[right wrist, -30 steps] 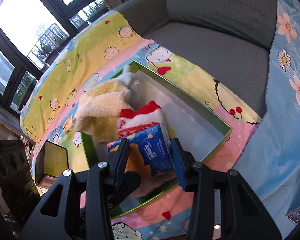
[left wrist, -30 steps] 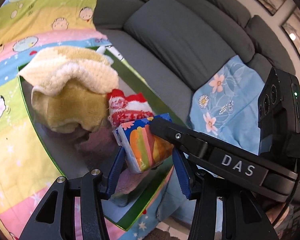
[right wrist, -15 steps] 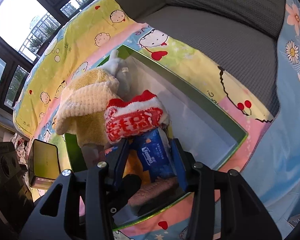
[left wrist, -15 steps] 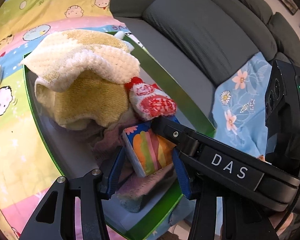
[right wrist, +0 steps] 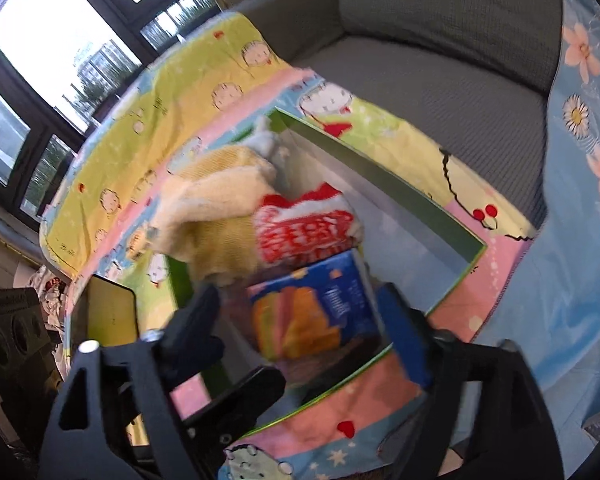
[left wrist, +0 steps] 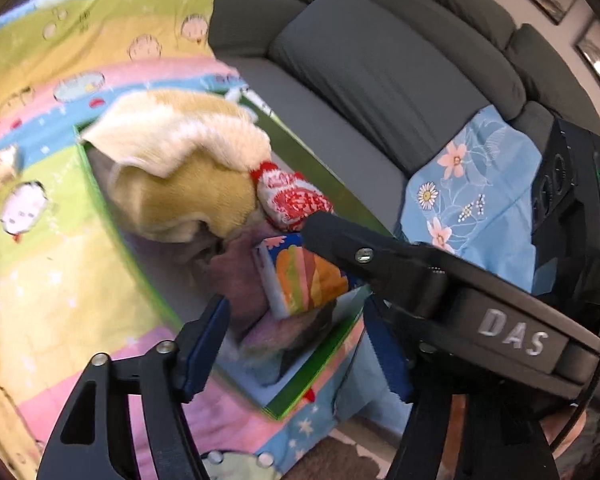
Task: Organize soft objects
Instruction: 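Lower the blue pack into the box and open the right gripper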
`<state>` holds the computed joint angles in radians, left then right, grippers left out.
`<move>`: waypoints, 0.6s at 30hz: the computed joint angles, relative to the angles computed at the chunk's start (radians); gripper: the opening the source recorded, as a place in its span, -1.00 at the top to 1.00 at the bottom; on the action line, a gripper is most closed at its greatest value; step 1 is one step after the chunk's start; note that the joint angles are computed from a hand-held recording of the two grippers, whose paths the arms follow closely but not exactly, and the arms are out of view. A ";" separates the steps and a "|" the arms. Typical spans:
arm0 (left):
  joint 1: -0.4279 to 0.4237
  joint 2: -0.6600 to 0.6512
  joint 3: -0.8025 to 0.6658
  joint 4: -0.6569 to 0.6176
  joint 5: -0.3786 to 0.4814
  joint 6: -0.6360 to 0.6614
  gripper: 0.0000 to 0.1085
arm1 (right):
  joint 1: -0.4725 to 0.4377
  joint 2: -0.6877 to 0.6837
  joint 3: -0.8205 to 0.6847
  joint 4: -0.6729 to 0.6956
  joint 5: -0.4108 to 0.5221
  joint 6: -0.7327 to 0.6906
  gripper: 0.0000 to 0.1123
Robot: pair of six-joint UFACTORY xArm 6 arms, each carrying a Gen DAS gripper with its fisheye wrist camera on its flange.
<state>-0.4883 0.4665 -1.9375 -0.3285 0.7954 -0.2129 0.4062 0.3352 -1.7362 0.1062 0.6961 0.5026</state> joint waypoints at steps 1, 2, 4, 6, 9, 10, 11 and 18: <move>0.002 -0.028 0.033 0.003 -0.013 0.000 -0.39 | 0.008 -0.021 0.023 -0.024 -0.024 0.010 -0.58; 0.005 -0.062 0.076 0.006 -0.035 0.001 -0.43 | 0.016 -0.039 0.040 -0.052 -0.039 0.022 -0.61; 0.008 -0.119 0.149 0.014 -0.075 0.002 -0.56 | 0.033 -0.074 0.070 -0.119 -0.056 0.063 -0.63; 0.009 -0.183 0.230 0.031 -0.120 0.003 -0.61 | 0.046 -0.095 0.089 -0.158 -0.080 0.080 -0.67; 0.014 -0.267 0.334 0.076 -0.171 -0.020 -0.64 | 0.066 -0.116 0.122 -0.189 -0.139 0.082 -0.82; 0.016 -0.292 0.368 0.089 -0.186 -0.030 -0.68 | 0.076 -0.115 0.115 -0.213 -0.124 0.095 -0.82; 0.021 -0.320 0.405 0.100 -0.202 -0.040 -0.75 | 0.082 -0.109 0.106 -0.225 -0.116 0.100 -0.82; 0.080 -0.524 0.683 0.261 -0.308 -0.229 -0.77 | 0.138 -0.068 0.042 -0.237 -0.087 0.068 -0.82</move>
<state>-0.4086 -0.0574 -1.2547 -0.0679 0.4872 -0.4419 0.5437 0.2676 -1.6938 -0.1309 0.6094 0.5701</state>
